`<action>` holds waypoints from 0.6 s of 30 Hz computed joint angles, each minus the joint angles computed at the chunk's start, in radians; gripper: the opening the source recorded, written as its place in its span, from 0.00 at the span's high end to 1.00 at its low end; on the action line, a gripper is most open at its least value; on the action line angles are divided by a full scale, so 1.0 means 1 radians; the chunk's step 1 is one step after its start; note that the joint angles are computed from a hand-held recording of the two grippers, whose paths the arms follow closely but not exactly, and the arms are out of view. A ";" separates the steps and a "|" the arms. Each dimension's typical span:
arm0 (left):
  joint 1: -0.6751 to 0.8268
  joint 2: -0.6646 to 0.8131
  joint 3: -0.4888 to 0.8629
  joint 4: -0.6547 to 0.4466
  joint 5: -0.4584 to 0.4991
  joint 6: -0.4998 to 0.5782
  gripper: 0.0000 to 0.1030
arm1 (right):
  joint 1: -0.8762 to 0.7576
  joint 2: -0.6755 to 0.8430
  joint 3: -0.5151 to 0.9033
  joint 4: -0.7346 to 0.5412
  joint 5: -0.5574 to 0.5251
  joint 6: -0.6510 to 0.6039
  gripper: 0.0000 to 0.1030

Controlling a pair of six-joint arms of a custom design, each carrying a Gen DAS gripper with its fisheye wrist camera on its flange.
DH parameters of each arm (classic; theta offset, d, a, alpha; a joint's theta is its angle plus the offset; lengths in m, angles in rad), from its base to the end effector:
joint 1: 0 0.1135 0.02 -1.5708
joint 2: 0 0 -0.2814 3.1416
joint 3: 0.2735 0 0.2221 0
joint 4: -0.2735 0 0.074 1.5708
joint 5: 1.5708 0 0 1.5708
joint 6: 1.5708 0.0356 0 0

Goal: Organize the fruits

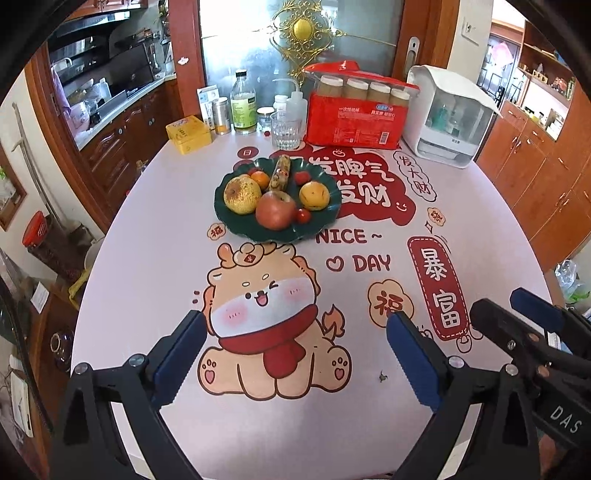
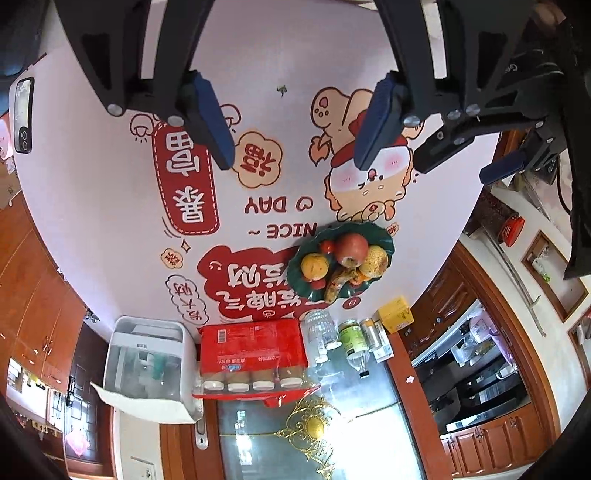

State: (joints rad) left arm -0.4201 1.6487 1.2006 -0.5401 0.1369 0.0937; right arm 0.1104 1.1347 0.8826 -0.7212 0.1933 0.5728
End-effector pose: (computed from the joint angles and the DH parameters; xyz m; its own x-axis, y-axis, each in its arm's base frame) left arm 0.2909 -0.1353 0.2642 -0.7149 0.4208 -0.5584 0.5419 0.8382 -0.0620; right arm 0.1841 0.0135 0.2833 -0.6909 0.4586 -0.5589 0.4448 0.8791 0.1714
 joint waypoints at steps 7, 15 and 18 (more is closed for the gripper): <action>0.000 -0.003 -0.013 0.000 -0.017 -0.030 0.06 | -0.007 0.007 -0.014 0.020 -0.020 -0.021 0.35; -0.002 -0.001 -0.015 0.000 -0.023 -0.036 0.06 | -0.014 0.008 -0.016 0.022 -0.030 -0.023 0.34; -0.002 -0.001 -0.014 -0.001 -0.024 -0.034 0.06 | -0.017 0.008 -0.016 0.022 -0.033 -0.027 0.33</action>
